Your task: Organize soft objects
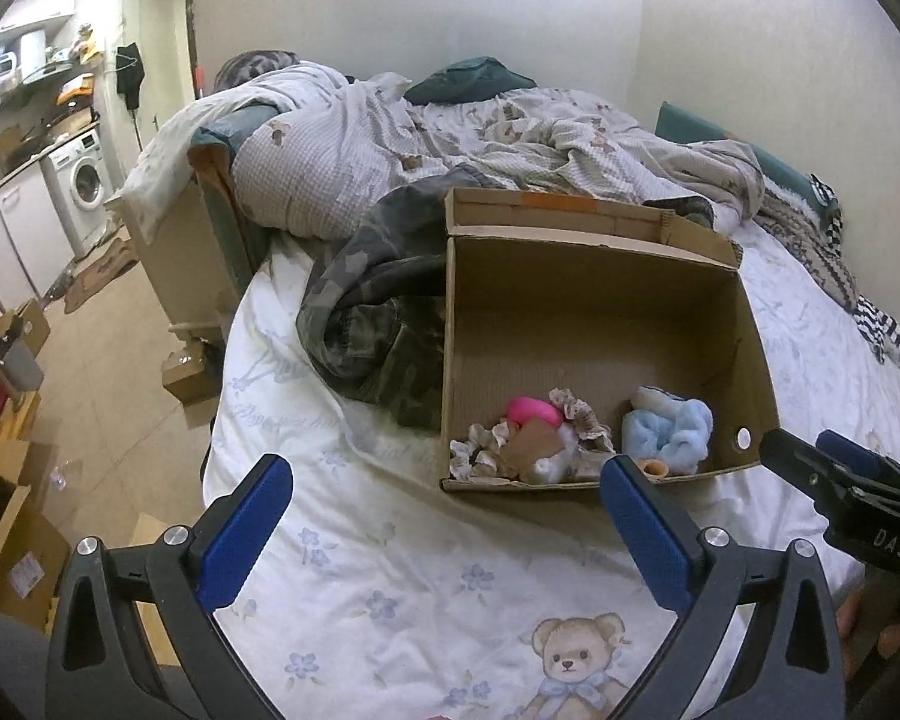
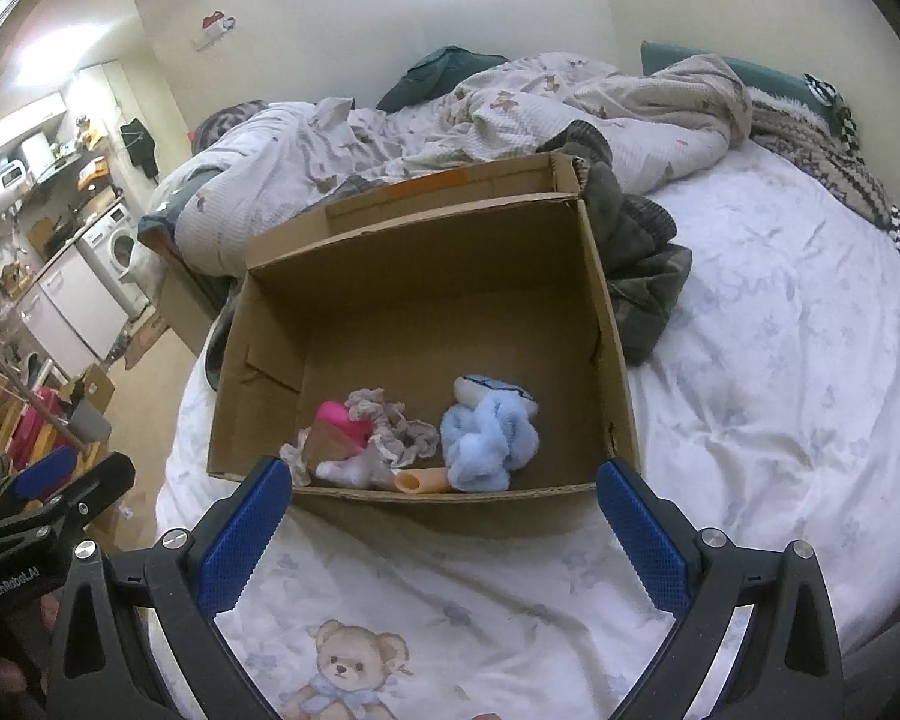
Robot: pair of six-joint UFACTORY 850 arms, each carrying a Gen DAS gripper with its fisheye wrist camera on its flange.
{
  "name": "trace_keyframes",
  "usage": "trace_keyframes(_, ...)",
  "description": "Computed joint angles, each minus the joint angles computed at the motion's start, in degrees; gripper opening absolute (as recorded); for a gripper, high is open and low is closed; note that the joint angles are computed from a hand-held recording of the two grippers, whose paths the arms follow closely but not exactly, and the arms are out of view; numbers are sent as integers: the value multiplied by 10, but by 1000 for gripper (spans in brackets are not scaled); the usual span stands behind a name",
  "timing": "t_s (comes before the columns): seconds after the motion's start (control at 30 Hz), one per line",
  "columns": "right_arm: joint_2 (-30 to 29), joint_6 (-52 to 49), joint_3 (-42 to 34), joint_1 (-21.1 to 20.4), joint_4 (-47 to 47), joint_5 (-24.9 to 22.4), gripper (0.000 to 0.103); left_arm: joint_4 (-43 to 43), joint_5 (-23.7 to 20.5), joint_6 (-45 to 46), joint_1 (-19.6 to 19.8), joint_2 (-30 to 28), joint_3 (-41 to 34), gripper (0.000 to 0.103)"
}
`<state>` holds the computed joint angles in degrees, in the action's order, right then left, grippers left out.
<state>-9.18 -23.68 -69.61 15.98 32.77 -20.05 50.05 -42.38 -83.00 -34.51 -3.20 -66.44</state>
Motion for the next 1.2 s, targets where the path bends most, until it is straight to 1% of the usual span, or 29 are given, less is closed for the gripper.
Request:
trace_keyframes(0.1,1,4,1,1,-6,2,103,-5,9,1,2,2,1,102)
trace_keyframes(0.53,2,19,0,8,-28,5,103,-5,9,0,1,0,-3,102)
trace_keyframes(1.2,3,20,1,8,-28,7,103,-4,11,0,1,0,-2,102)
